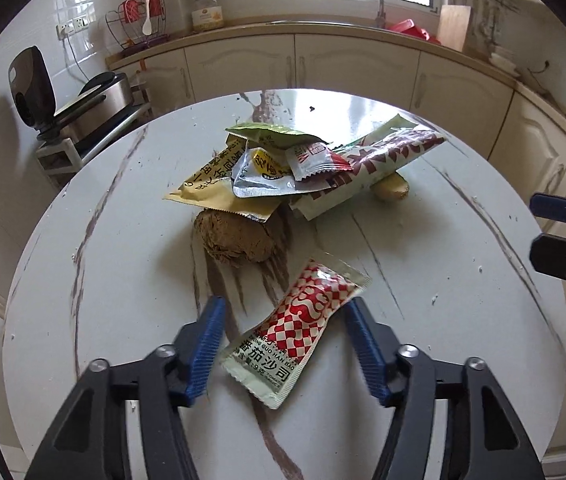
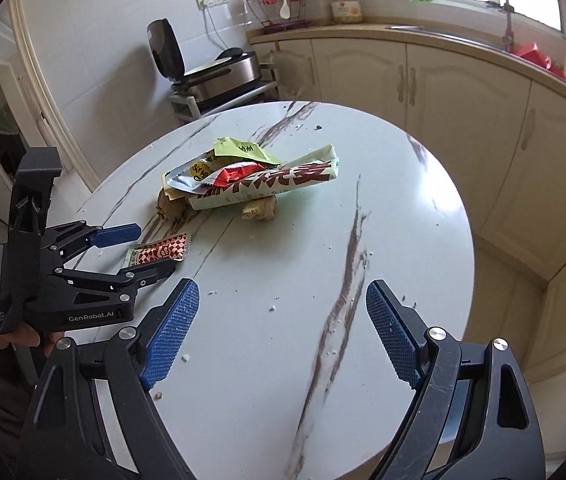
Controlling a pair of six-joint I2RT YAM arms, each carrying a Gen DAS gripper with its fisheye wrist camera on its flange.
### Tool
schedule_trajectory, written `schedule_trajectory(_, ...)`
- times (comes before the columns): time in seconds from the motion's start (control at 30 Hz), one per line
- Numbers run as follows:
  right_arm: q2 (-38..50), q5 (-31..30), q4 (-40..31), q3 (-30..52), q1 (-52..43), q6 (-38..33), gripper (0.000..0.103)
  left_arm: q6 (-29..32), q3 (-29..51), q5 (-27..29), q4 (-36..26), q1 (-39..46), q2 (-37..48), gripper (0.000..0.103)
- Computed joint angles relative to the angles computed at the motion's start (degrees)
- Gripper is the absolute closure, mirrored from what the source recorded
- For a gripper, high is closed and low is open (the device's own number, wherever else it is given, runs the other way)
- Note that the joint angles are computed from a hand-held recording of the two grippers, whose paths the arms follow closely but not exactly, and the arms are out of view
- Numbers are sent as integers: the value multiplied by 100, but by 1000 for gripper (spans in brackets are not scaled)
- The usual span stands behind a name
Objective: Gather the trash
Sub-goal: 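Grasp the red-checkered sauce packet with the left tool while the right tool grasps the ginger root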
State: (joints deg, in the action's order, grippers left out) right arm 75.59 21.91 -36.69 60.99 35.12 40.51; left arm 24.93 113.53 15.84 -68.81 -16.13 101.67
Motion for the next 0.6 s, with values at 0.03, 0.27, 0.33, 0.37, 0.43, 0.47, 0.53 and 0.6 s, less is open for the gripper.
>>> schedule_trajectory(0.03,86,-75,53,39,-77,-73,19,16,107,178,-151,72,56,76)
schedule_trajectory(0.27,1183,-574,241,820,-481,-525,19,-238,-43,420,-259,475,-135,92)
schedule_trajectory(0.33,1594,-519,161,1166,-548,-644,19,-301,-109,463,-282,654,-206,93)
schedule_trajectory(0.37,1787,-525,107,1334,-589,-677,21,-311,-125,511,-300,768,-224,93)
schedule_trajectory(0.43,2114,-564,6,1630,-651,-754,26,-269,-73,668,-464,1011,-219,93)
schedule_trajectory(0.47,2205,-595,-21,1708,-683,-796,29,-287,-57,704,-535,1128,-233,93)
schedule_trajectory(0.53,2423,-453,-104,1923,-669,-873,37,-169,-11,865,-690,1332,-236,93)
schedule_trajectory(0.6,2464,-413,-92,1978,-662,-866,61,-72,-51,936,-755,1468,-290,94)
